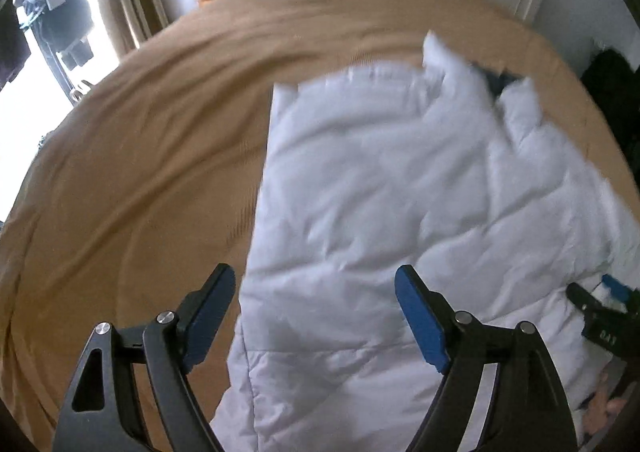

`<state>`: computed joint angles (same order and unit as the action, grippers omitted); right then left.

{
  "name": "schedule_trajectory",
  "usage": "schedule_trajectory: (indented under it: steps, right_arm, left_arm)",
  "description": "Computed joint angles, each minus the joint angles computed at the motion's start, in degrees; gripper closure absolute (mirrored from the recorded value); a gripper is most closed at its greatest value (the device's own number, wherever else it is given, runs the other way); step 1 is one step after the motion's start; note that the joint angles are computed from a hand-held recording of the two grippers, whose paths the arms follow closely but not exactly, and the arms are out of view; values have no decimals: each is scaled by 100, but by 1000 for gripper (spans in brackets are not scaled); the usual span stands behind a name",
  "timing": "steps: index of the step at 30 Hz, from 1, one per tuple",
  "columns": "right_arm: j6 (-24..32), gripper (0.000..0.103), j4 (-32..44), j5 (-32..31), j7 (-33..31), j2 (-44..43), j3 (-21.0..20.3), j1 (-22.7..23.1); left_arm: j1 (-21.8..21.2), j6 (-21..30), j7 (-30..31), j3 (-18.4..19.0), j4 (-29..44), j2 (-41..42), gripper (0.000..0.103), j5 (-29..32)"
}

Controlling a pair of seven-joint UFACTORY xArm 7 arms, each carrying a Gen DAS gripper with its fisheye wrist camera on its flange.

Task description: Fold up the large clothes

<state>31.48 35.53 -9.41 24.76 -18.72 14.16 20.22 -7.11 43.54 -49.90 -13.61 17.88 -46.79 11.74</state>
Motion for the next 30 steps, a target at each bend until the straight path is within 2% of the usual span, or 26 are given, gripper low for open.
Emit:
schedule_trajectory:
  steps: [1,3,5,9,12,18,23,27,30]
  right_arm:
    - [-43,3,-92,-143,46,42,73,-116]
    - [-502,2,-454,4,-241,-73,-177,-17]
    - [-569,2,-494,19,-304,-92,-176,-65]
    - [-571,0,-435,-176,-164,-19,-25,-203]
    - [-663,0,-461,-192,-123,-12,-18,-209]
    - [-732,0,-627,-160,-84,-142,-5,-164]
    - [-758,0,-633,-155,-103,-146,-24,-167]
    - [-769,0,-617,-151,-113,-124,-22,-185]
    - [-763,0,-601,-231,-41,-94,34,-227]
  left_arm:
    - [-20,-102,-43,-9,-120,37,21,-28]
    - [-68,-302,-156,3,-349,21,20,-104]
    - [-89,-439,-164,31,-523,-22,19,-119]
    - [-171,-28,-281,3,-532,-898,22,-187]
    - [-278,50,-226,-107,-358,-1256,21,-179]
    - [-532,88,-434,-505,-92,-803,21,-332]
    - [-860,123,-749,-584,-191,-244,21,-494]
    - [-1107,104,-1008,-931,-327,-4,19,-194]
    - [-1309,122,-1197,-1000,-412,4,18,-21]
